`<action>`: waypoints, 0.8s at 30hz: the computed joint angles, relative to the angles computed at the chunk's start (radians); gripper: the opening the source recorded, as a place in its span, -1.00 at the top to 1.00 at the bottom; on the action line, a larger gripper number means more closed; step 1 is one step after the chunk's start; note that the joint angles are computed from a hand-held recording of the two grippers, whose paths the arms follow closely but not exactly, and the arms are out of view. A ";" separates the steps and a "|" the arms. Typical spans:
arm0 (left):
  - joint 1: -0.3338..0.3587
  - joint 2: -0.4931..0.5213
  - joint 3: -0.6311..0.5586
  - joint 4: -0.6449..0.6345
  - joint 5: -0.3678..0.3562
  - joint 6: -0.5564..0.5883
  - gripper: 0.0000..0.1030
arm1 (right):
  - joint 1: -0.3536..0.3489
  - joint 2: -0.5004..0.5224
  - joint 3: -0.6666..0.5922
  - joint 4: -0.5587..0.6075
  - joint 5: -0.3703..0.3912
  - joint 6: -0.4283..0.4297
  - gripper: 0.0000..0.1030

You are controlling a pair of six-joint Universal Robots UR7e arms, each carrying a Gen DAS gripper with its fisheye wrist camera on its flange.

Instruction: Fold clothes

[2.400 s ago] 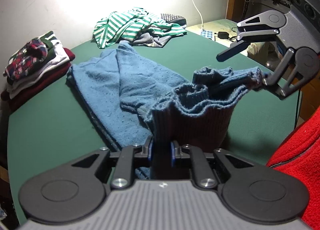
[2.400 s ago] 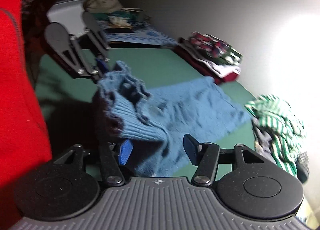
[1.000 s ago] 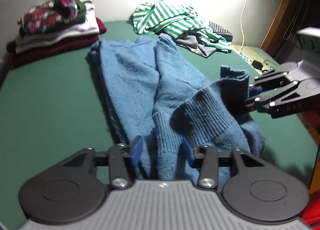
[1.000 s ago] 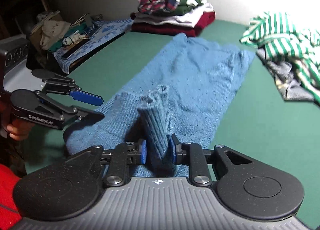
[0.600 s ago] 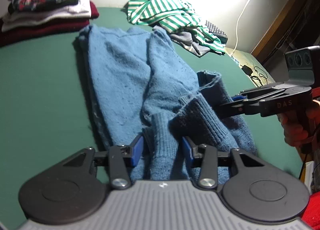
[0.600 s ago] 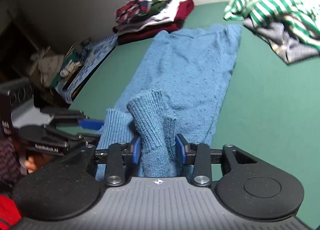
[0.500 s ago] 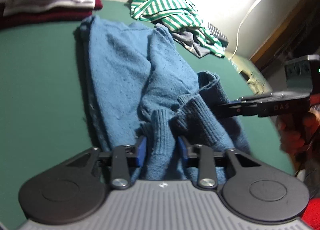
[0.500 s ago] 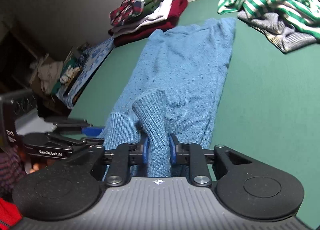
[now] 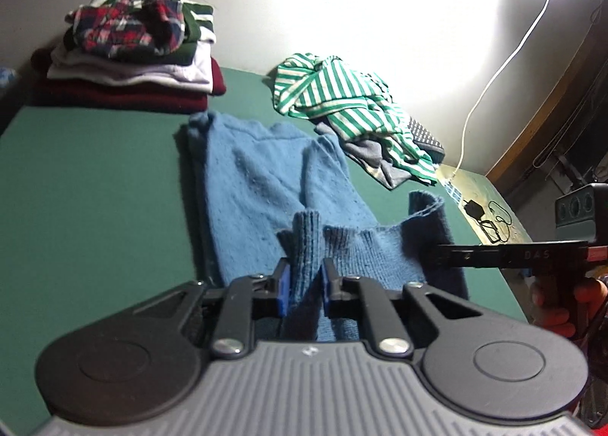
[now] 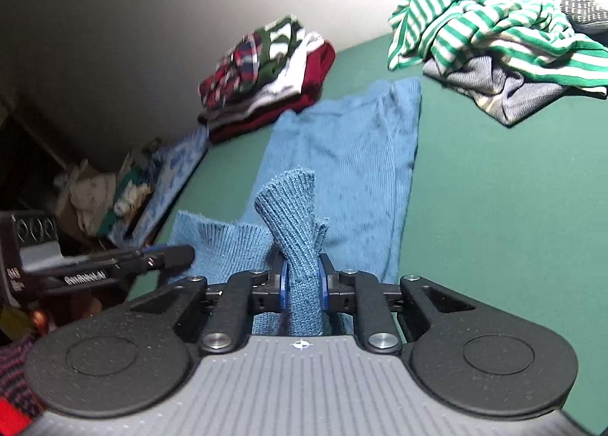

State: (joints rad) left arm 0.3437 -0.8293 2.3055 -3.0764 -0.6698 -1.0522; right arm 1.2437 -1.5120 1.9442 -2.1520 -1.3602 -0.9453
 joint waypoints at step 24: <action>0.109 0.077 -0.087 0.034 0.087 0.033 0.74 | 0.025 0.103 0.082 -0.382 0.011 0.181 0.69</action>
State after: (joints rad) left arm 0.4530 -0.7519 2.2186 -3.0425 -0.5827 -1.0191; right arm 1.2684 -1.4090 2.0258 -2.5337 -1.3497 -0.7643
